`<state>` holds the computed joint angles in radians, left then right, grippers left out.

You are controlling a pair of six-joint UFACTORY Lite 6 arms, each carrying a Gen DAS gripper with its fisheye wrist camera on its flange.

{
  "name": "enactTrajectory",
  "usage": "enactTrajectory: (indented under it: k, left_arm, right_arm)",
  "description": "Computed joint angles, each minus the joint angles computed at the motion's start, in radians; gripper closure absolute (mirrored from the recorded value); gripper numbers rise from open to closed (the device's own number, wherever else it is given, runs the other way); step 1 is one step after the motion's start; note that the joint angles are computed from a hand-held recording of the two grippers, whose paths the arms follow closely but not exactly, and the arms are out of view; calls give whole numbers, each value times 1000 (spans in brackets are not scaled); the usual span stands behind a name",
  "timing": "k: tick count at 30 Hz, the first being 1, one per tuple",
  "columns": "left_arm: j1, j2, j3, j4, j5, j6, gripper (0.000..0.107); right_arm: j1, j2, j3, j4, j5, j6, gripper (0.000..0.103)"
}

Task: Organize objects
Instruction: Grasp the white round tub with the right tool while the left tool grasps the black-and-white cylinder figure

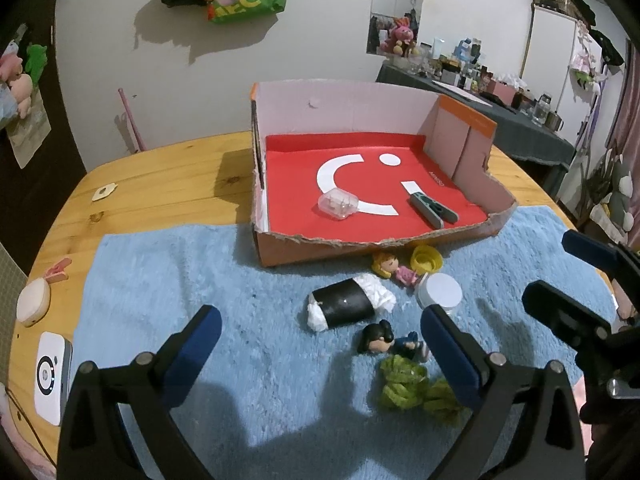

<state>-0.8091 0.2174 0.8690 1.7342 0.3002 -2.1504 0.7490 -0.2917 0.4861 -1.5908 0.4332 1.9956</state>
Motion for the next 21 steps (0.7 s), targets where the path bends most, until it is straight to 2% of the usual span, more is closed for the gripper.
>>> enactTrajectory:
  k: [2, 12, 15, 21]
  left_arm:
    - [-3, -8, -10, 11, 4, -12, 5]
    - [2, 12, 0, 43, -11, -29, 16]
    - [5, 26, 7, 59, -21, -40, 20]
    - [28, 77, 34, 98, -56, -74, 25]
  right_arm:
    - [3, -1, -2, -2, 1, 4, 8]
    - [0, 38, 2, -26, -22, 37, 30]
    - [-11, 75, 12, -71, -41, 79, 37]
    - [-53, 163, 33, -222, -88, 216, 45]
